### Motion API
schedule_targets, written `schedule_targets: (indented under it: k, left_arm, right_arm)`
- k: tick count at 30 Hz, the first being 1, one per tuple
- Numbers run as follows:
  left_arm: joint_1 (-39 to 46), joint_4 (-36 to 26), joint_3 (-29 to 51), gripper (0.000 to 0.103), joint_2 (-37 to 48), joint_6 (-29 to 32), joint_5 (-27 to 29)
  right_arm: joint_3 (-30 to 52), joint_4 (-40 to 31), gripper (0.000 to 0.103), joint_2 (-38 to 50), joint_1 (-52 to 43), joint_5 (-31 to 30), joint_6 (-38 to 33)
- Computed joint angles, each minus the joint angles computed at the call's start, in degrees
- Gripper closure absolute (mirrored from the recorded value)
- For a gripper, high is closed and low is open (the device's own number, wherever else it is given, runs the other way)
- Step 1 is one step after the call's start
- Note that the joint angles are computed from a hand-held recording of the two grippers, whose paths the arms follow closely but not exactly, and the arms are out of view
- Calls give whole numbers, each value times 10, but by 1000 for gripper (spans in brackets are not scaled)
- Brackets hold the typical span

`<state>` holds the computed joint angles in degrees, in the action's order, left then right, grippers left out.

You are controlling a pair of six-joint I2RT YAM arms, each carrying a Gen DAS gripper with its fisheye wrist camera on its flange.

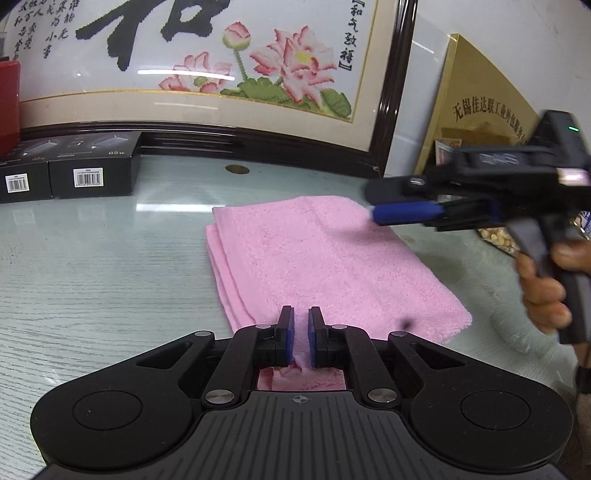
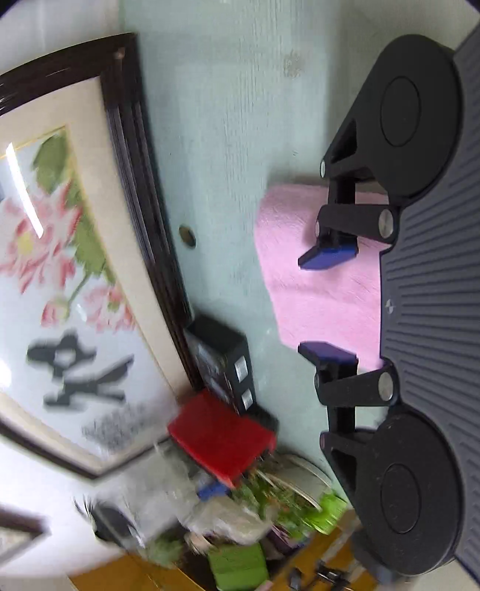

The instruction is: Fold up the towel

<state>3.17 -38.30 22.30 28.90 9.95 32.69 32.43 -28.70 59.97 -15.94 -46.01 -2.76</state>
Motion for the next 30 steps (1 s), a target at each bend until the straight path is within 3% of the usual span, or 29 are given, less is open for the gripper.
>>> schedule_targets:
  k: [1,3,4,6,10,14,16,20,23,27,30]
  left_arm:
    - [6,0,-1,93,1,4,6]
    - [18,2,-3,93,4,11,18]
    - [20,2,-4,93,4,13,20]
    - [19,2,-5,92,1,13,18]
    - [0,5,-11,92,-20,2,-3]
    - [-50,9,-19,92,-51,-28,-56]
    - [-69,10,-21,92,-62,-41,-78]
    - [-95,10,-27,92,-81,-57,-108]
    - [-114,10,-30,92,-91,-67,-129]
    - [-172,17,-30,91,-95,-91,-189]
    - [-261,50,-9,91,-26,-130,-277]
  right_arm:
    - [-10,33,62,13,14,26,22]
    - [-20,45,61,19,-2,12,14]
    - [-18,22,58,8,-22,-8,-5]
    - [-15,-26,42,-15,-70,-58,-46]
    - [-17,-95,41,-76,-126,-24,-90]
    - [-10,-164,41,-31,-173,-35,-177]
    - [-20,-165,47,-29,-169,-25,-189]
    - [-64,-124,77,-110,-116,19,-146]
    - [-99,-96,80,-190,-62,65,-99]
    - [-100,-94,85,-192,-85,43,-96]
    - [-98,-77,86,-204,-72,70,-79]
